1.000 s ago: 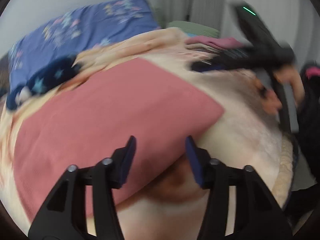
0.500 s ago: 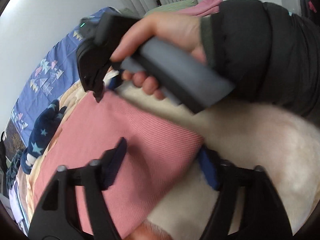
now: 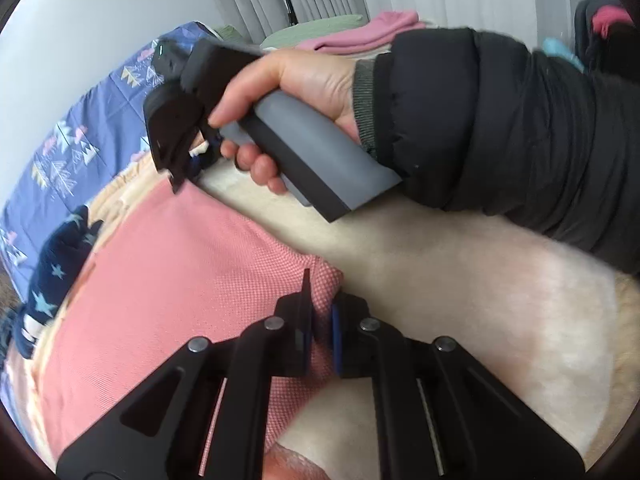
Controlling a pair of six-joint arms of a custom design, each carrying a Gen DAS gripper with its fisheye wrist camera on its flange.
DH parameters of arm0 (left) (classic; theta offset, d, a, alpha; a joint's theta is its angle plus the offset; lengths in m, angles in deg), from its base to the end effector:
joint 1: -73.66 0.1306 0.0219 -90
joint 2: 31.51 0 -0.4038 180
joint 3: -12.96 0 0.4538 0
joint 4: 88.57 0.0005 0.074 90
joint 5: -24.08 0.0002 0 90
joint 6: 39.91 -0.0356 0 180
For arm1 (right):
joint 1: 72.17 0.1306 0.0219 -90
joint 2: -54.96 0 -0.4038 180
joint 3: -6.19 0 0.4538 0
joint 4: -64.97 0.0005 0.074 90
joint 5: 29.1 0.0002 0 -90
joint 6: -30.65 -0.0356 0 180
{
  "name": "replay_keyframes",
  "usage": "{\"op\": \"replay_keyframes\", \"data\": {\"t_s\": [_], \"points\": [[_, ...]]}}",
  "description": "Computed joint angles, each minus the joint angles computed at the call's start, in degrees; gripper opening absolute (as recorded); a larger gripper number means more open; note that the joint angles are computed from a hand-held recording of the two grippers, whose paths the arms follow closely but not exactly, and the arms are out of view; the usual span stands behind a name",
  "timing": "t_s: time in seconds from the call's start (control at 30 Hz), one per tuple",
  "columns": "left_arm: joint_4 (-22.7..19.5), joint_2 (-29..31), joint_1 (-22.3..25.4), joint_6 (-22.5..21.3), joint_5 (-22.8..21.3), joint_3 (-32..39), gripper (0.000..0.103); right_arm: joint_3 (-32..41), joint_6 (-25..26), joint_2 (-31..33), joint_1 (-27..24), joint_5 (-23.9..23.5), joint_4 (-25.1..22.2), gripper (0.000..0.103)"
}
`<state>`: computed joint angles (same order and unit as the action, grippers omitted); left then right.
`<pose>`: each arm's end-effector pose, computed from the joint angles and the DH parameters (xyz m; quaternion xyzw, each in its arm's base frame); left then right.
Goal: Fold small clothes
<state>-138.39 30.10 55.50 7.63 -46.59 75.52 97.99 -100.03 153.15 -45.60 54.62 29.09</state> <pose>0.3328 -0.1221 0.4122 0.5167 0.7671 -0.0808 0.3716 0.5451 0.2764 0.4061 0.0902 0.9089 0.2654 0.3086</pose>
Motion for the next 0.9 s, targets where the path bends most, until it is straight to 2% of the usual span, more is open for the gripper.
{"op": "replay_keyframes", "data": {"t_s": [0.1, 0.13, 0.17, 0.2, 0.23, 0.3, 0.37, 0.4, 0.47, 0.53, 0.6, 0.67, 0.73, 0.83, 0.9], "points": [[-2.92, 1.75, 1.19, 1.6, 3.09, 1.53, 0.009, 0.77, 4.36, -1.24, 1.48, 4.43, -0.32, 0.005], [-3.63, 2.47, 1.24, 1.67, 3.37, 1.91, 0.011, 2.65, 5.27, 0.1, 2.03, 8.62, -4.19, 0.005], [-4.12, 3.12, 1.44, 1.77, 3.81, 2.16, 0.011, 4.97, 4.66, 2.3, 2.66, 15.4, -9.62, 0.005], [-4.33, 3.35, 1.76, 1.98, 4.28, 2.25, 0.011, 5.7, 3.13, 3.58, 2.56, 18.06, -12.18, 0.002], [-4.2, 3.07, 2.21, 2.25, 4.6, 2.15, 0.014, 5.2, 1.45, 3.24, 2.14, 16.07, -11.85, 0.002], [-5.35, 2.38, 3.62, 2.06, 6.6, 2.53, 0.019, 1.07, -4.76, -0.37, 1.35, 13.22, -7.29, 0.005], [-8.84, 2.37, 6.53, 1.53, 10.46, 4.08, 0.035, 0.24, -6.16, -2.9, 2.1, 15.53, -8.83, 0.006], [-10.07, 2.28, 8.49, 1.52, 12.64, 4.66, 0.038, 0.1, -5.02, -4.12, 3.05, 18.2, -9.63, 0.008], [-13.29, 1.95, 14.04, 1.3, 17.75, 6.0, 0.039, -0.07, -2.22, -6.37, 5.11, 21.59, -10.69, 0.009], [-15.79, 2.62, 20.05, 1.9, 21.74, 7.5, 0.039, -0.65, 0.83, -8.88, 7.83, 22.92, -10.94, 0.009], [-17.27, 4.76, 28.45, 4.27, 25.09, 9.61, 0.039, -0.34, 3.6, -9.72, 10.78, 23.75, -11.14, 0.009], [-15.98, 6.09, 35.63, 7.22, 25.73, 10.67, 0.039, -0.06, 7.37, -9.92, 14.16, 23.17, -10.64, 0.009], [-12.82, 7.91, 42.43, 10.2, 24.53, 11.71, 0.038, 1.73, 11.32, -8.34, 17.52, 21.92, -10.55, 0.009], [-7.31, 11.2, 51.66, 17.49, 22.04, 13.71, 0.022, 8.08, 20.23, -1.66, 24.29, 21.44, -11.29, 0.009], [-4.66, 12.83, 56.54, 21.01, 21.53, 14.7, 0.021, 11.68, 24.53, 2.28, 27.55, 20.41, -11.48, 0.009]]}}
